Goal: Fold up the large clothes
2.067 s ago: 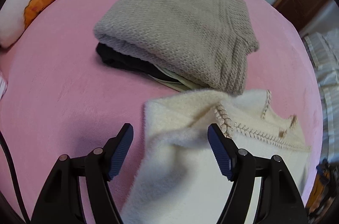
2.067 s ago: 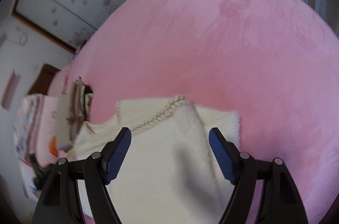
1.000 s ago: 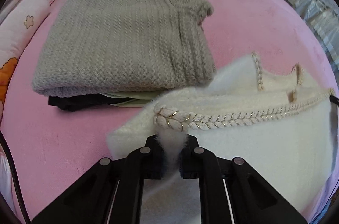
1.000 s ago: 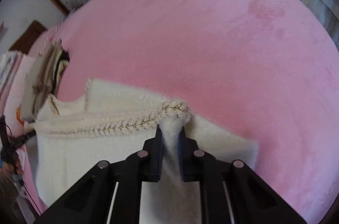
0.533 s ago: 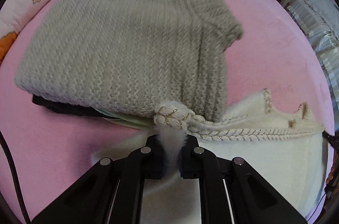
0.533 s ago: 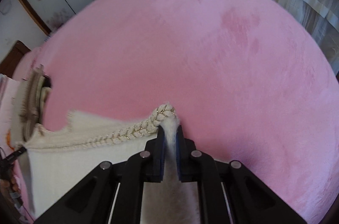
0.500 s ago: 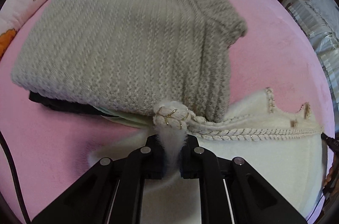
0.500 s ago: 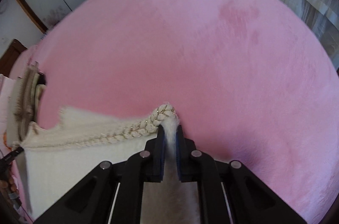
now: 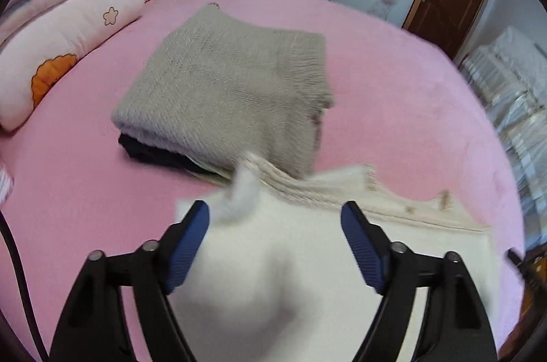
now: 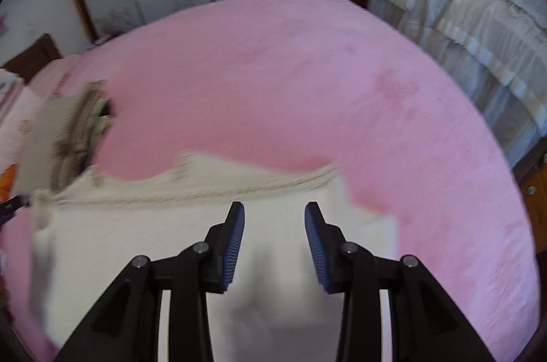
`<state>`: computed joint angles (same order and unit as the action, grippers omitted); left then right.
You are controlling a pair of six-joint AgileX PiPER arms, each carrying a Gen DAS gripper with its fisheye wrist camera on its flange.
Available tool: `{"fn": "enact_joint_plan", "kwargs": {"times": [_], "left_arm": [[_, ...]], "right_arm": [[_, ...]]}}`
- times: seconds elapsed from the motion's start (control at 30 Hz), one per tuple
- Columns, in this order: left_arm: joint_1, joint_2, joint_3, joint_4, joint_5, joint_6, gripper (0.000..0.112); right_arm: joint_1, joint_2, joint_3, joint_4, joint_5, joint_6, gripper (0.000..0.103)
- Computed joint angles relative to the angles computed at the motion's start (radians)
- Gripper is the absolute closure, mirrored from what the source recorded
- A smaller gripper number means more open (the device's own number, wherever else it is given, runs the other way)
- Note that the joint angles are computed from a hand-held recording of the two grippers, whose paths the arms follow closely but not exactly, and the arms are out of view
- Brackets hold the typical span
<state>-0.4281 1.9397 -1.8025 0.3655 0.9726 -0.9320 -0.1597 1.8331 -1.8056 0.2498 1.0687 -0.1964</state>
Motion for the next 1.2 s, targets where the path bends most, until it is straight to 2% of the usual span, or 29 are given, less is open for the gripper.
{"fn": "enact_joint_plan", "kwargs": {"times": [0.03, 0.17, 0.23, 0.3, 0.37, 0.4, 0.43, 0.47, 0.5, 0.67, 0.73, 0.77, 0.83, 0.9, 0.93, 1.03, 1.2], "left_arm": [[-0.049, -0.024, 0.044, 0.022, -0.011, -0.062, 0.032], [-0.209, -0.045, 0.145, 0.096, 0.062, -0.234, 0.032], [-0.258, -0.034, 0.185, 0.083, 0.083, -0.267, 0.032], [-0.291, -0.018, 0.226, 0.08, 0.089, -0.268, 0.032], [-0.295, 0.001, 0.245, 0.057, 0.118, -0.233, 0.032], [-0.294, -0.025, 0.301, 0.064, 0.086, -0.246, 0.031], [-0.293, -0.05, 0.343, 0.075, 0.064, -0.26, 0.031], [-0.287, -0.073, 0.377, 0.085, 0.054, -0.261, 0.031], [-0.279, -0.091, 0.404, 0.095, 0.055, -0.253, 0.031], [-0.219, -0.16, 0.519, 0.118, 0.03, -0.236, 0.031], [-0.197, -0.179, 0.557, 0.122, 0.001, -0.233, 0.031], [-0.164, -0.183, 0.576, 0.113, -0.036, -0.208, 0.031], [-0.174, -0.184, 0.582, 0.122, -0.034, -0.219, 0.031], [-0.174, -0.175, 0.57, 0.124, -0.024, -0.221, 0.031], [-0.174, -0.173, 0.566, 0.123, -0.021, -0.228, 0.031], [-0.173, -0.169, 0.558, 0.113, -0.012, -0.236, 0.03], [-0.143, -0.145, 0.495, 0.036, 0.038, -0.155, 0.029]], "right_arm": [[0.032, -0.053, 0.084, 0.039, -0.002, -0.005, 0.066], [0.177, -0.187, 0.354, 0.127, -0.041, -0.038, 0.066], [0.219, -0.229, 0.461, 0.137, -0.086, -0.056, 0.066], [0.252, -0.282, 0.579, 0.089, -0.165, -0.067, 0.066], [0.214, -0.317, 0.65, 0.092, -0.209, -0.141, 0.069], [0.186, -0.327, 0.663, 0.087, -0.206, -0.164, 0.07], [0.143, -0.333, 0.667, 0.103, -0.191, -0.206, 0.076], [0.111, -0.343, 0.674, 0.081, -0.187, -0.217, 0.092], [0.079, -0.353, 0.682, 0.02, -0.199, -0.199, 0.095], [-0.179, -0.311, 0.638, -0.095, -0.211, -0.184, 0.095], [-0.261, -0.288, 0.62, -0.069, -0.206, -0.223, 0.096], [-0.305, -0.271, 0.606, -0.018, -0.185, -0.273, 0.102], [-0.299, -0.262, 0.594, -0.033, -0.172, -0.257, 0.103], [-0.245, -0.283, 0.62, -0.118, -0.209, -0.199, 0.103], [-0.236, -0.281, 0.62, -0.131, -0.217, -0.184, 0.1], [-0.247, -0.28, 0.63, -0.121, -0.224, -0.155, 0.099], [-0.25, -0.267, 0.592, -0.128, -0.166, -0.143, 0.099]]}}
